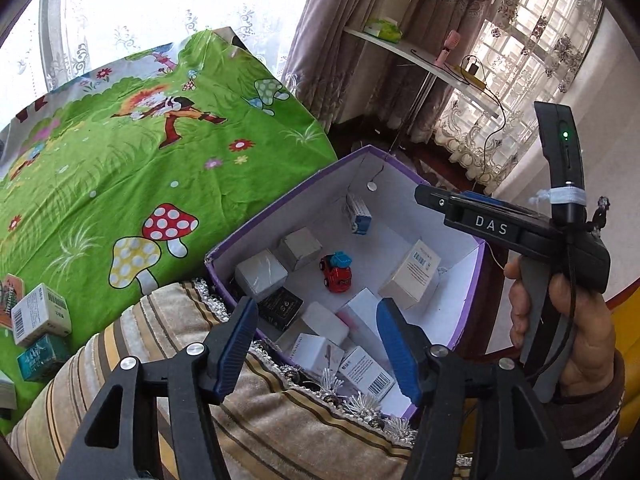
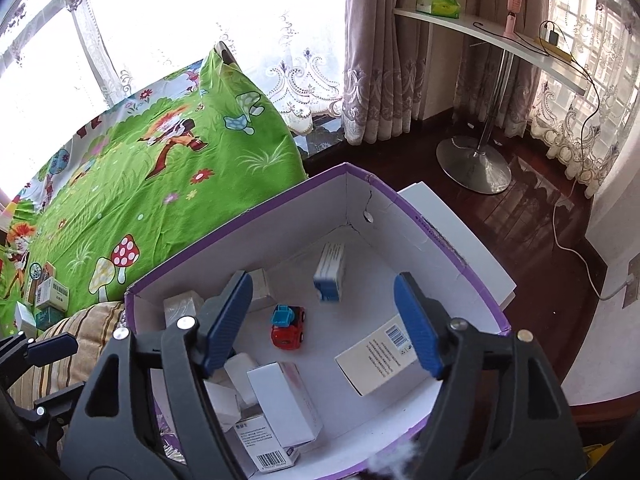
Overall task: Organize rigid objects
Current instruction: 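Carry both boxes over the purple box and open both grippers, then move both tools back from the purple box to the pile on the bedspread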
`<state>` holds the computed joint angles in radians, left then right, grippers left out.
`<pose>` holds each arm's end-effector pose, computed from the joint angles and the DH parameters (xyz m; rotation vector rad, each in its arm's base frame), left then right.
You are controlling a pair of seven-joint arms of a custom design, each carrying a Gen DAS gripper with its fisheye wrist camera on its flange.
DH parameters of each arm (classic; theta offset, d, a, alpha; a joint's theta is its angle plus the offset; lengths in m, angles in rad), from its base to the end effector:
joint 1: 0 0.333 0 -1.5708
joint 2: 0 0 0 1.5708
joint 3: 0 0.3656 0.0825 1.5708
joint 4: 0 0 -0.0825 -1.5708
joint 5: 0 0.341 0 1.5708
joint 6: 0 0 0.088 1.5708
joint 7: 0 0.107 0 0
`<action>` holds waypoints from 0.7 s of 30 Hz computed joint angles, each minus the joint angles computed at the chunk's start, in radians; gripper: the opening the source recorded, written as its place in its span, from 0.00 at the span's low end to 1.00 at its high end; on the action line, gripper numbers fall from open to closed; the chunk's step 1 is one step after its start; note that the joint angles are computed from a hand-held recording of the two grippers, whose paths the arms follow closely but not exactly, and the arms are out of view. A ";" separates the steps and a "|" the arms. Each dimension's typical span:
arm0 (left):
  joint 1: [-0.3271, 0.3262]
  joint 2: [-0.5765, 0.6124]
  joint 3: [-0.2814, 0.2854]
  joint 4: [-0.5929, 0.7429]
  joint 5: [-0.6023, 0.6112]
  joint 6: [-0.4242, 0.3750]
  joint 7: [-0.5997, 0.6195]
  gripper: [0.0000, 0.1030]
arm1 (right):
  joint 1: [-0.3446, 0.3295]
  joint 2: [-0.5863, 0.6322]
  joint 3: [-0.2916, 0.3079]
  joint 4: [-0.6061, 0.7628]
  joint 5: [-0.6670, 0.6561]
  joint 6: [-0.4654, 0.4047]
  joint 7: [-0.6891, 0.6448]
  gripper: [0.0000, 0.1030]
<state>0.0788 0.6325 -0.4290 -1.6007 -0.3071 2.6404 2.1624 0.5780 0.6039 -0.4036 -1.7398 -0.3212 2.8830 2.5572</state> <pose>0.7020 -0.1722 0.3983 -1.4044 2.5678 -0.9174 0.6769 0.1962 0.3811 -1.4492 2.1647 -0.6372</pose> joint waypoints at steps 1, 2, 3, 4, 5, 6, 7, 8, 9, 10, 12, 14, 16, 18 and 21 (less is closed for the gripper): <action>-0.005 -0.013 0.006 -0.023 0.002 0.040 -0.003 0.61 | 0.021 0.000 -0.024 -0.002 -0.015 0.004 0.015 0.79; -0.016 -0.024 0.019 -0.040 0.014 0.075 -0.016 0.61 | 0.050 0.002 -0.057 0.003 -0.035 -0.008 0.038 0.82; -0.024 -0.032 0.030 -0.052 0.028 0.101 -0.031 0.63 | 0.079 0.007 -0.091 0.013 -0.059 -0.031 0.066 0.84; -0.019 -0.035 0.025 -0.058 0.033 0.115 -0.038 0.64 | 0.103 0.009 -0.118 0.021 -0.085 -0.050 0.100 0.85; -0.001 -0.034 0.005 -0.063 0.026 0.125 -0.030 0.64 | 0.121 0.010 -0.140 0.025 -0.114 -0.058 0.133 0.85; 0.021 -0.033 -0.019 -0.070 0.015 0.137 -0.016 0.64 | 0.139 0.010 -0.163 0.024 -0.148 -0.050 0.167 0.86; 0.041 -0.033 -0.041 -0.075 0.005 0.146 -0.001 0.65 | 0.165 0.012 -0.199 0.016 -0.193 -0.025 0.211 0.86; 0.063 -0.034 -0.066 -0.083 -0.008 0.156 0.019 0.65 | 0.189 0.016 -0.230 0.016 -0.234 -0.012 0.247 0.87; 0.078 -0.036 -0.081 -0.090 -0.017 0.167 0.032 0.65 | 0.197 0.016 -0.237 0.022 -0.261 -0.013 0.261 0.89; 0.086 -0.038 -0.089 -0.096 -0.023 0.182 0.039 0.65 | 0.193 0.014 -0.230 0.028 -0.281 -0.010 0.261 0.89; 0.118 -0.036 -0.121 -0.104 -0.044 0.201 0.060 0.65 | 0.180 0.009 -0.209 0.038 -0.320 0.007 0.258 0.89; 0.156 -0.029 -0.152 -0.100 -0.068 0.192 0.081 0.65 | 0.149 0.002 -0.162 0.051 -0.335 0.014 0.235 0.89; 0.165 -0.031 -0.143 -0.093 -0.073 0.171 0.085 0.65 | 0.099 -0.009 -0.094 0.051 -0.317 0.063 0.200 0.89; 0.139 -0.048 -0.087 -0.103 -0.053 0.186 0.056 0.65 | 0.060 -0.010 -0.038 0.052 -0.274 0.112 0.146 0.89; 0.186 -0.056 -0.098 -0.124 -0.074 0.206 0.055 0.65 | 0.042 0.003 0.012 0.082 -0.218 0.110 0.061 0.89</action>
